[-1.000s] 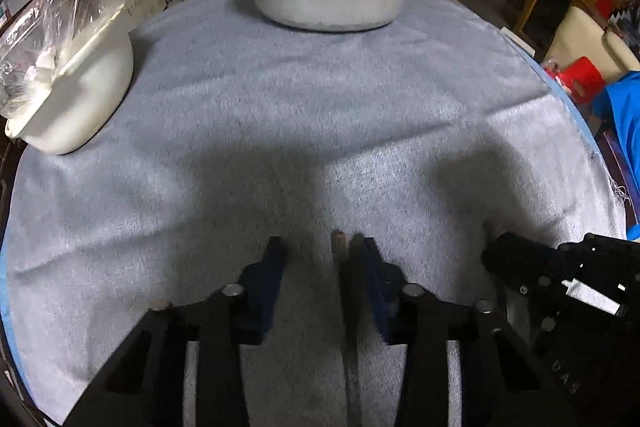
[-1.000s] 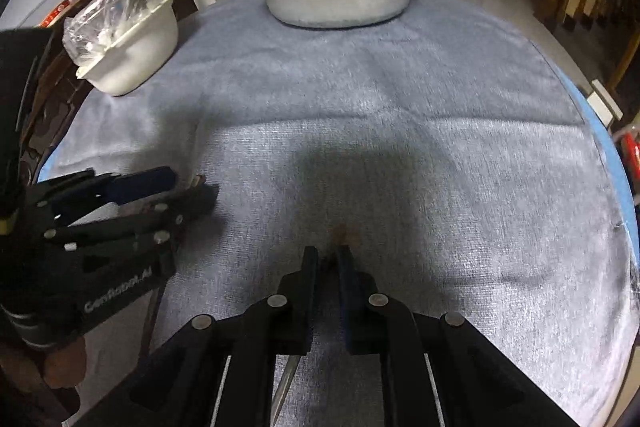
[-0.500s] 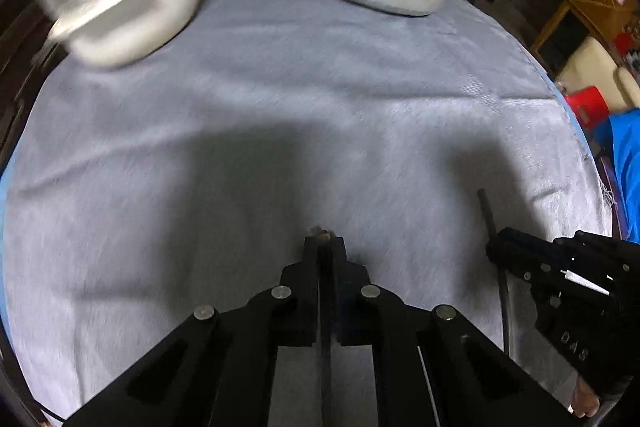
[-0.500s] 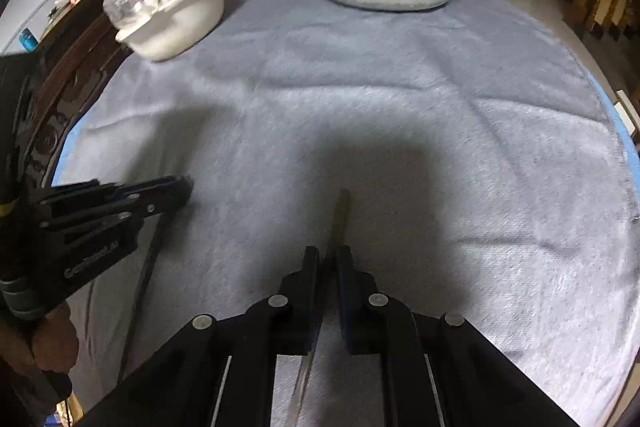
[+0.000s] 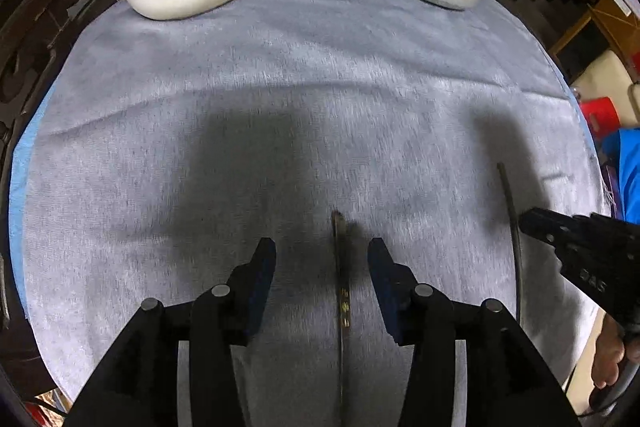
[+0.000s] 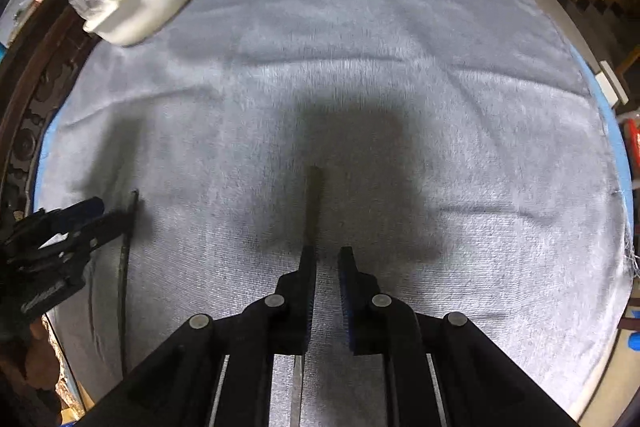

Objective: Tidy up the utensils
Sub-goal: 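Close the left gripper on a chopstick while the right gripper grasps another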

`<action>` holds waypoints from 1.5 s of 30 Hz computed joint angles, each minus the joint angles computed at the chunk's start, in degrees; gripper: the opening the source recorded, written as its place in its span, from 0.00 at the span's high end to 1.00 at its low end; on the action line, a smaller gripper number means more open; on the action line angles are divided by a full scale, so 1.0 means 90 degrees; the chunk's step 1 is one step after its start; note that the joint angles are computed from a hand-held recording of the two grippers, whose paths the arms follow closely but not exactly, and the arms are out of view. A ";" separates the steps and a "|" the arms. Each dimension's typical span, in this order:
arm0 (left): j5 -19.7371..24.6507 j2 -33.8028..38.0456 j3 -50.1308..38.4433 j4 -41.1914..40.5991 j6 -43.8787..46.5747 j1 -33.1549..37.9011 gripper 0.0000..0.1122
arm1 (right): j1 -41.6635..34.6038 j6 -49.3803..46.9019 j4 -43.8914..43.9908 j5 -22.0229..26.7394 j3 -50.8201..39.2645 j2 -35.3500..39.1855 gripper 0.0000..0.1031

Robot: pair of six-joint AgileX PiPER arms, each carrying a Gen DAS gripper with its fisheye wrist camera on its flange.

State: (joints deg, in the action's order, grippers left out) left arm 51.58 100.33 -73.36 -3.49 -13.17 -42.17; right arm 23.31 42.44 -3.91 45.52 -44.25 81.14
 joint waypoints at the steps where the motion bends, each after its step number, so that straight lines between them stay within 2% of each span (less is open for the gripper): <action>1: 0.0056 0.0014 -0.0028 0.0052 -0.0015 -0.0083 0.57 | 0.0059 0.0109 -0.0098 0.0023 -0.0061 0.0055 0.85; 3: 0.0172 0.0000 -0.0016 0.0076 0.0049 -0.0163 0.57 | 0.0219 0.0370 -0.0332 0.0347 -0.0345 0.0269 0.83; 6: 0.0260 0.0232 -0.0126 -0.0053 0.0162 -0.0226 0.57 | 0.0350 0.0614 -0.0505 0.0429 -0.0472 0.0371 0.83; 10: -0.0012 0.0226 -0.0084 0.0205 -0.0013 -0.0381 0.64 | 0.0548 0.0944 -0.0829 0.0401 -0.0569 0.0486 0.83; 12: -0.0081 0.0200 -0.0052 0.0322 -0.0020 -0.0409 0.77 | 0.0601 0.0981 -0.0956 0.0391 -0.0588 0.0509 0.84; 13: -0.0114 0.0212 -0.0057 0.0349 -0.0019 -0.0409 0.81 | 0.0663 0.1037 -0.0994 0.0398 -0.0587 0.0500 0.88; 14: -0.0152 0.0219 -0.0056 0.0361 -0.0016 -0.0372 0.90 | 0.0667 0.1012 -0.0955 0.0334 -0.0578 0.0485 0.91; 16: -0.0284 0.0192 0.0033 0.0096 0.0180 -0.0216 0.93 | 0.0689 0.1008 -0.0897 0.0199 -0.0532 0.0441 0.97; 18: -0.0406 0.0083 0.0194 -0.0156 0.0300 -0.0074 0.94 | 0.0738 0.1106 -0.0927 0.0079 -0.0450 0.0371 0.98; 23: -0.0676 -0.0482 0.0828 -0.0193 0.0117 0.0092 0.94 | 0.0609 0.1229 -0.0464 -0.0728 0.0383 -0.0451 0.99; 27: -0.0798 -0.1445 0.1457 -0.0014 -0.0185 0.0204 0.94 | 0.0915 0.2094 -0.0774 -0.0899 0.1041 -0.1508 0.99; 28: -0.0808 -0.1662 0.1551 -0.0023 -0.0234 0.0229 0.94 | 0.0672 0.1946 -0.0758 -0.0891 0.1175 -0.1806 0.99; 31: -0.0801 -0.2321 0.1766 0.0133 -0.0422 0.0335 0.95 | 0.0751 0.2357 -0.1117 -0.0494 0.1242 -0.2579 0.99; 33: -0.0734 -0.2848 0.1954 0.0334 -0.0754 0.0224 0.95 | 0.1203 0.2984 -0.1599 -0.0032 0.1214 -0.2928 0.99; 35: -0.0688 -0.3060 0.1982 0.0331 -0.0722 0.0360 0.95 | 0.1082 0.2816 -0.1416 -0.0025 0.1125 -0.2867 0.99; 38: -0.0762 -0.3220 0.2096 0.0318 -0.0803 0.0359 0.95 | 0.0418 0.1900 -0.0537 -0.0271 0.1050 -0.2776 0.99; 40: -0.0765 -0.3396 0.2204 0.0336 -0.0870 0.0353 0.95 | 0.0250 0.1487 -0.0196 -0.0396 0.0966 -0.2443 0.98; 42: -0.0806 -0.3433 0.2264 0.0215 -0.0798 0.0397 0.95 | 0.0184 0.1203 -0.0020 -0.0581 0.0794 -0.1744 0.97; 45: -0.0756 -0.3588 0.2305 0.0221 -0.0835 0.0364 0.95 | 0.0177 0.1074 -0.0141 -0.0492 0.0447 -0.0969 0.97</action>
State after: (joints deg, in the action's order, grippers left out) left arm 44.78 68.03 -52.61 -1.51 -20.68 -38.90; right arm 24.90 52.11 -5.19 41.09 -40.23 72.42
